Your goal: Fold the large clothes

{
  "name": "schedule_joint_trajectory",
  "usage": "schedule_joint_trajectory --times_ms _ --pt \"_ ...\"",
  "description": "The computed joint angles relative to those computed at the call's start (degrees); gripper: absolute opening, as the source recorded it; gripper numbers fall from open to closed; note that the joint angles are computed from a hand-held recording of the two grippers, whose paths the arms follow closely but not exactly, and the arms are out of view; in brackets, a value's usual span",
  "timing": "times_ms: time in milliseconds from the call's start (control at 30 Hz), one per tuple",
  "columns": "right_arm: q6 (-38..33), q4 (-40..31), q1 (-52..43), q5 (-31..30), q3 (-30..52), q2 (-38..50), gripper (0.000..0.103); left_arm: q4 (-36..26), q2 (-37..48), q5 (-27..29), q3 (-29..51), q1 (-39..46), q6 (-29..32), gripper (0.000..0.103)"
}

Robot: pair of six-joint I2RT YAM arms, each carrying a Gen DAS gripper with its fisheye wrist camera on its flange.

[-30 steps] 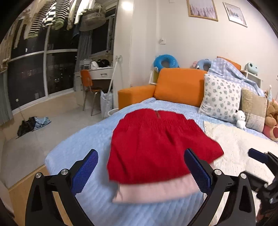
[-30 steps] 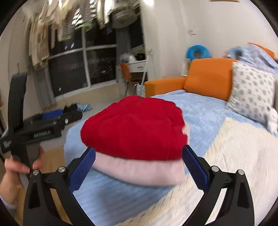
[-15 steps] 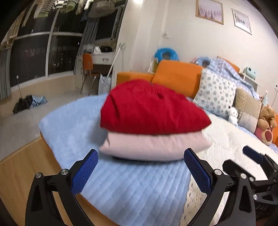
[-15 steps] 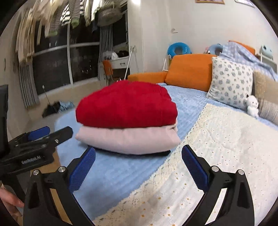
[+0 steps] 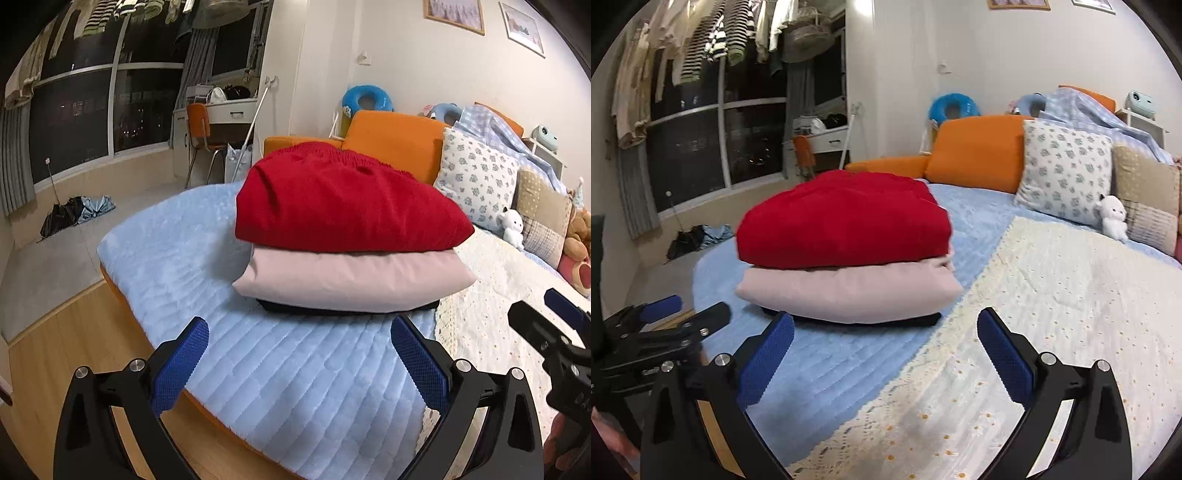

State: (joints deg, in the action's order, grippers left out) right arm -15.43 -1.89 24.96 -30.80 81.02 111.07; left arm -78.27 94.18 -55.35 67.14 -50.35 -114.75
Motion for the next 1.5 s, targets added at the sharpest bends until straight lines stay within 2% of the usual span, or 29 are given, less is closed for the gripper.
schedule_joint_trajectory --times_ms 200,367,567,700,967,1200,1500 --pt "-1.51 -0.36 0.07 -0.44 -0.32 0.03 0.098 -1.11 0.40 0.15 0.91 -0.71 0.42 0.100" --pt "-1.59 1.42 0.23 0.71 -2.01 -0.66 0.098 -7.16 3.21 -1.11 3.47 -2.14 -3.26 0.100" --pt "0.57 2.52 0.28 0.87 -5.57 -1.98 0.098 -4.42 4.60 -0.08 3.29 -2.17 -0.37 0.100" --pt "-0.68 4.73 1.07 1.97 -7.66 -3.08 0.098 -2.48 5.33 -0.05 3.13 -2.72 0.30 0.100" --pt "0.04 4.43 0.27 2.12 -6.78 -2.41 0.098 0.16 3.92 0.03 1.07 -2.75 -0.09 0.100" --pt "0.03 4.54 0.24 1.92 -6.62 -1.86 0.098 -2.32 4.62 0.45 2.06 -2.80 -1.56 0.100" --pt "-0.70 3.43 0.30 2.49 -5.97 -1.42 0.098 -1.32 4.79 0.38 1.74 -3.63 -2.02 0.100"
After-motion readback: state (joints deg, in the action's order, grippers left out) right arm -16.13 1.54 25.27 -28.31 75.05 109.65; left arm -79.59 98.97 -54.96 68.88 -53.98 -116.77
